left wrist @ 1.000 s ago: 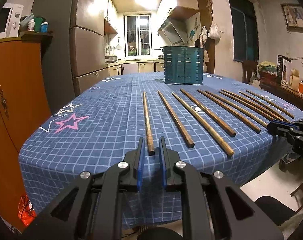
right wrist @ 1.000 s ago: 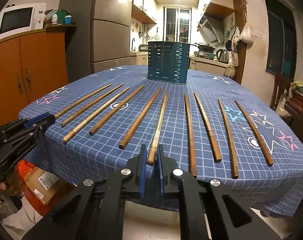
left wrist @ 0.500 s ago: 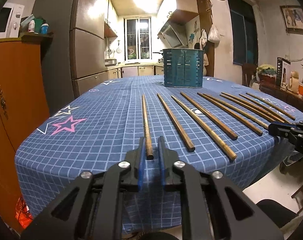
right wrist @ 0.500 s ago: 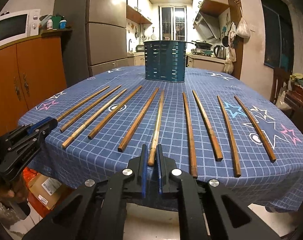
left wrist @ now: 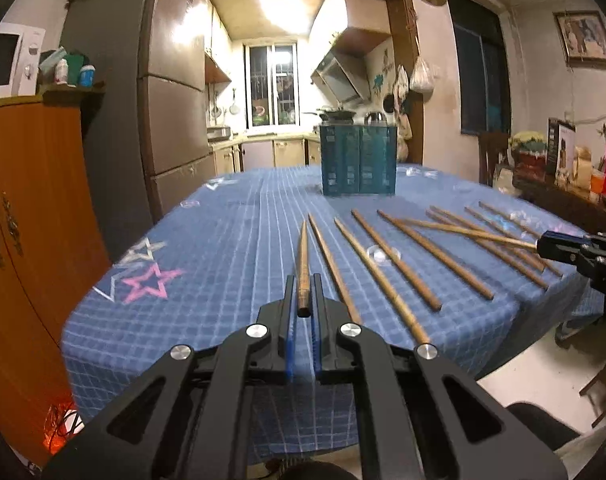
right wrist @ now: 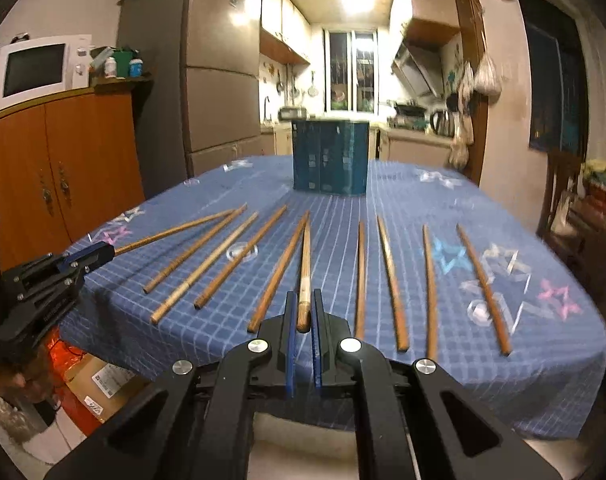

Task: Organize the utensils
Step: 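Lift the left tool's chopstick over the teal holder while the right tool carries its own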

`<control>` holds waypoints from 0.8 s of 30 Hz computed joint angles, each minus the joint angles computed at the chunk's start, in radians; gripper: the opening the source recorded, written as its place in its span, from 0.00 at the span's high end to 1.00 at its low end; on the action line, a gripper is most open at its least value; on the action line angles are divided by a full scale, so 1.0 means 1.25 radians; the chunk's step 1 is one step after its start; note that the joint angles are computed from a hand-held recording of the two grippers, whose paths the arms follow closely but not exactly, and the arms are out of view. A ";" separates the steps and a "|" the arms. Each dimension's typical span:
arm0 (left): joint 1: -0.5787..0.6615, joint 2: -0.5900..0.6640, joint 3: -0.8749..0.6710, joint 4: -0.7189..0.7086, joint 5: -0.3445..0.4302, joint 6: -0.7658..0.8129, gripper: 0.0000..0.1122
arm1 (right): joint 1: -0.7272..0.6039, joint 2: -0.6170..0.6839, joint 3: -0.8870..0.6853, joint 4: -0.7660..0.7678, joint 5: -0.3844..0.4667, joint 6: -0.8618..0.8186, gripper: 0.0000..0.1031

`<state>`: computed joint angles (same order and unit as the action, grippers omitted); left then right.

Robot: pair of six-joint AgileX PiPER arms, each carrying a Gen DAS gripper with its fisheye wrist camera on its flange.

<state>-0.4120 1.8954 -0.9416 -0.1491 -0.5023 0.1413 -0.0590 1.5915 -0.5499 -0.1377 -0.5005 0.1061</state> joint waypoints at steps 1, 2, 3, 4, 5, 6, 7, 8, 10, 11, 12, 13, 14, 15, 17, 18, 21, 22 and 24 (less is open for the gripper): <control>0.001 -0.009 -0.003 -0.004 0.005 -0.001 0.96 | -0.006 -0.021 0.001 -0.018 0.004 0.001 0.93; 0.003 -0.021 -0.007 -0.006 0.013 -0.004 0.96 | -0.007 -0.036 0.000 -0.028 0.008 0.000 0.93; 0.007 -0.034 -0.016 -0.002 0.025 -0.015 0.96 | -0.012 -0.053 -0.003 -0.049 0.014 0.008 0.93; 0.008 -0.040 -0.023 -0.005 0.033 -0.017 0.96 | -0.018 -0.064 -0.010 -0.072 0.023 0.023 0.93; 0.010 -0.048 -0.034 -0.009 0.046 -0.019 0.96 | -0.029 -0.074 -0.018 -0.106 0.030 0.046 0.93; 0.014 -0.056 -0.050 -0.009 0.066 -0.026 0.96 | -0.037 -0.083 -0.027 -0.133 0.037 0.065 0.93; 0.014 -0.062 -0.057 -0.011 0.076 -0.031 0.96 | -0.045 -0.092 -0.035 -0.155 0.043 0.081 0.93; 0.018 -0.069 -0.066 -0.002 0.088 -0.046 0.96 | -0.053 -0.100 -0.043 -0.183 0.047 0.104 0.93; 0.025 -0.077 -0.090 0.020 0.117 -0.080 0.96 | -0.066 -0.111 -0.056 -0.225 0.055 0.145 0.93; 0.027 -0.080 -0.104 0.020 0.132 -0.086 0.96 | -0.074 -0.116 -0.063 -0.252 0.058 0.171 0.93; 0.026 -0.082 -0.117 0.007 0.144 -0.076 0.96 | -0.082 -0.123 -0.069 -0.278 0.062 0.195 0.93; 0.023 -0.085 -0.123 -0.008 0.149 -0.061 0.96 | -0.085 -0.131 -0.073 -0.289 0.065 0.203 0.93; 0.018 -0.088 -0.133 -0.038 0.158 -0.028 0.96 | -0.085 -0.139 -0.073 -0.290 0.067 0.203 0.93; 0.015 -0.090 -0.142 -0.057 0.165 -0.007 0.96 | -0.090 -0.146 -0.078 -0.308 0.068 0.217 0.93; 0.009 -0.094 -0.164 -0.091 0.182 0.031 0.96 | -0.101 -0.158 -0.090 -0.365 0.077 0.269 0.93; 0.005 -0.093 -0.180 -0.124 0.195 0.064 0.96 | -0.108 -0.161 -0.101 -0.408 0.082 0.310 0.93; 0.005 -0.097 -0.214 -0.143 0.230 0.079 0.96 | -0.131 -0.162 -0.131 -0.531 0.085 0.433 0.93; 0.007 -0.098 -0.224 -0.138 0.242 0.073 0.96 | -0.142 -0.162 -0.145 -0.590 0.083 0.494 0.93; 0.008 -0.094 -0.257 -0.168 0.274 0.102 0.96 | -0.160 -0.160 -0.179 -0.701 0.077 0.604 0.93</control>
